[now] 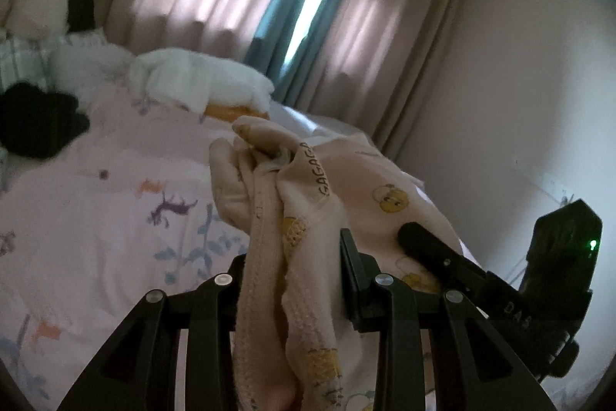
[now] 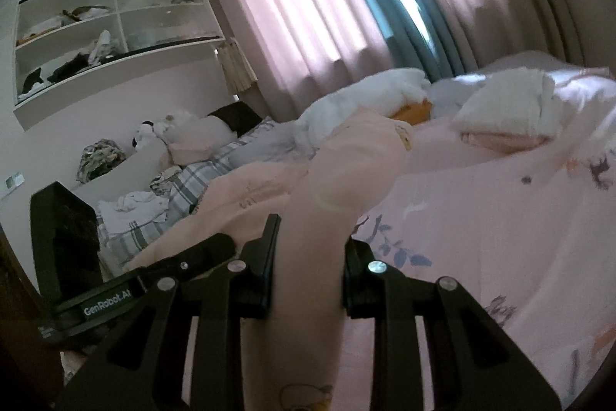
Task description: Fold small clothes
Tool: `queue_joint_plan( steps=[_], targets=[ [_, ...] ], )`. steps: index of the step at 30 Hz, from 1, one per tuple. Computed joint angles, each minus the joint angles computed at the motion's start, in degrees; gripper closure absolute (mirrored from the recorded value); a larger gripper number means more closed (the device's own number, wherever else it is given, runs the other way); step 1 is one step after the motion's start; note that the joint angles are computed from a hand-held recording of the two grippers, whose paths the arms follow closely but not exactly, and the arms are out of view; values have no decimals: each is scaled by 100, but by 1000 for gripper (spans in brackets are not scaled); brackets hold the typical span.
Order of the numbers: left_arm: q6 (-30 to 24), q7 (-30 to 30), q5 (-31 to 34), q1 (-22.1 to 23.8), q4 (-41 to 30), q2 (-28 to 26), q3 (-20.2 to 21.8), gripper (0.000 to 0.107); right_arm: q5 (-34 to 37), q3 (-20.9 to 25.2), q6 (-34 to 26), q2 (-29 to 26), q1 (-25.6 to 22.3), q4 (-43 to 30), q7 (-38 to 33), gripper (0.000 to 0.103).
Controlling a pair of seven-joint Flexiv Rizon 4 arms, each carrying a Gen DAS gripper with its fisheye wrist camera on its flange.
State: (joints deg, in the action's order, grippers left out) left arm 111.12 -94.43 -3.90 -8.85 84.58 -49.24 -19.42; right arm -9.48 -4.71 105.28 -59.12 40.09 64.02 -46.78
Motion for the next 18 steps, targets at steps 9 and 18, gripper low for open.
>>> queue_joint_plan(
  steps=[9,18],
  targets=[
    [-693,192,-402,-305,-494,-486,180,75,95,73,-241,16,-109,401,110,76],
    [-1853,290,-1085,-622,-1142,-1410,598,75,-255,916,-1434,-784,-558,66,549,75]
  ],
)
